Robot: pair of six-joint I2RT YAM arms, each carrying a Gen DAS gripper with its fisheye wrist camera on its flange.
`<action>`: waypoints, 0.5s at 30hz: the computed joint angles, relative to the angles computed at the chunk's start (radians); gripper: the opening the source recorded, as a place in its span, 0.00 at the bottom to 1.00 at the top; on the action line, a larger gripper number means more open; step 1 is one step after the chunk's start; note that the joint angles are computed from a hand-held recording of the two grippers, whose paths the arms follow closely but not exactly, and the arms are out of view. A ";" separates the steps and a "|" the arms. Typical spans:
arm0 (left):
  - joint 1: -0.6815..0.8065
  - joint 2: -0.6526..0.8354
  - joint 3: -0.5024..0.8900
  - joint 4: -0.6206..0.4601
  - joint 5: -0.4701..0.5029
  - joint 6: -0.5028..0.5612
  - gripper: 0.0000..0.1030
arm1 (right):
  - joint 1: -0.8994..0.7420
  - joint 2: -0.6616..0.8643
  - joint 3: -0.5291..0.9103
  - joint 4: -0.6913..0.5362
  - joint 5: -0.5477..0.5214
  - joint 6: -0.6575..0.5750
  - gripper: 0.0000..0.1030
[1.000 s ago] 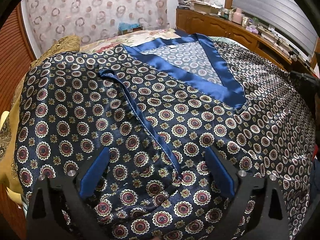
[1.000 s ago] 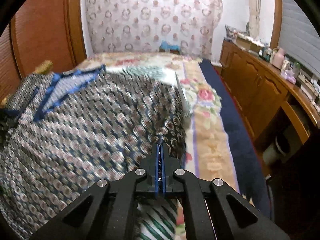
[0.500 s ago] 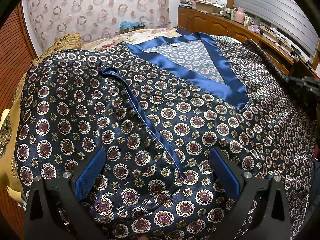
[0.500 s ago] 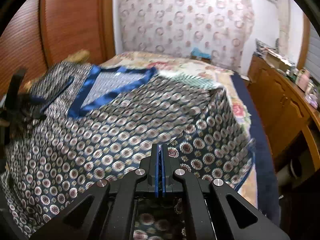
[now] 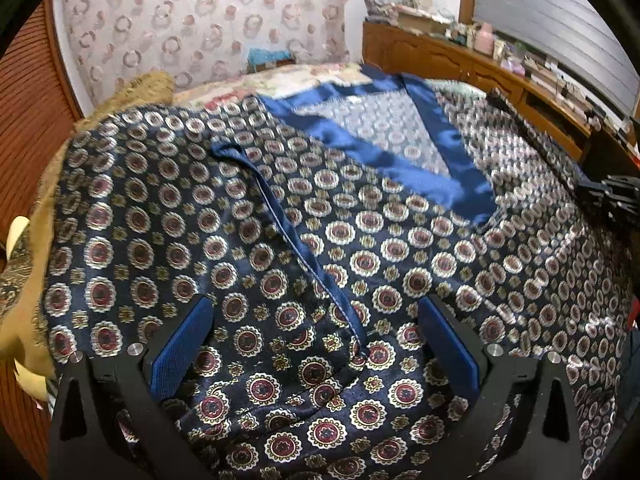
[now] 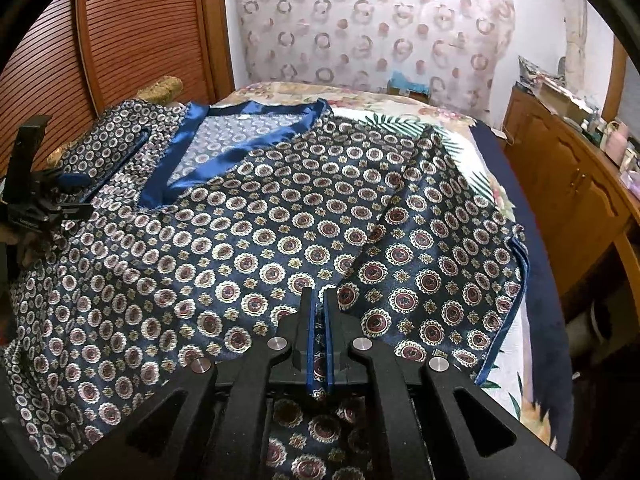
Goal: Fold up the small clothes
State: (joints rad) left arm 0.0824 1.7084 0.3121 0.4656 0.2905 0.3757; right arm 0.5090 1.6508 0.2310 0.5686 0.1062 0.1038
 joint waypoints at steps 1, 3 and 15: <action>0.004 -0.020 -0.015 0.009 0.016 -0.006 1.00 | 0.005 -0.019 -0.006 -0.006 0.003 0.002 0.03; 0.010 -0.060 -0.032 -0.002 0.042 -0.018 1.00 | 0.025 -0.088 -0.035 -0.035 0.022 0.017 0.04; -0.044 -0.323 -0.167 0.006 0.080 -0.107 1.00 | 0.093 -0.475 -0.134 -0.246 0.159 0.072 0.22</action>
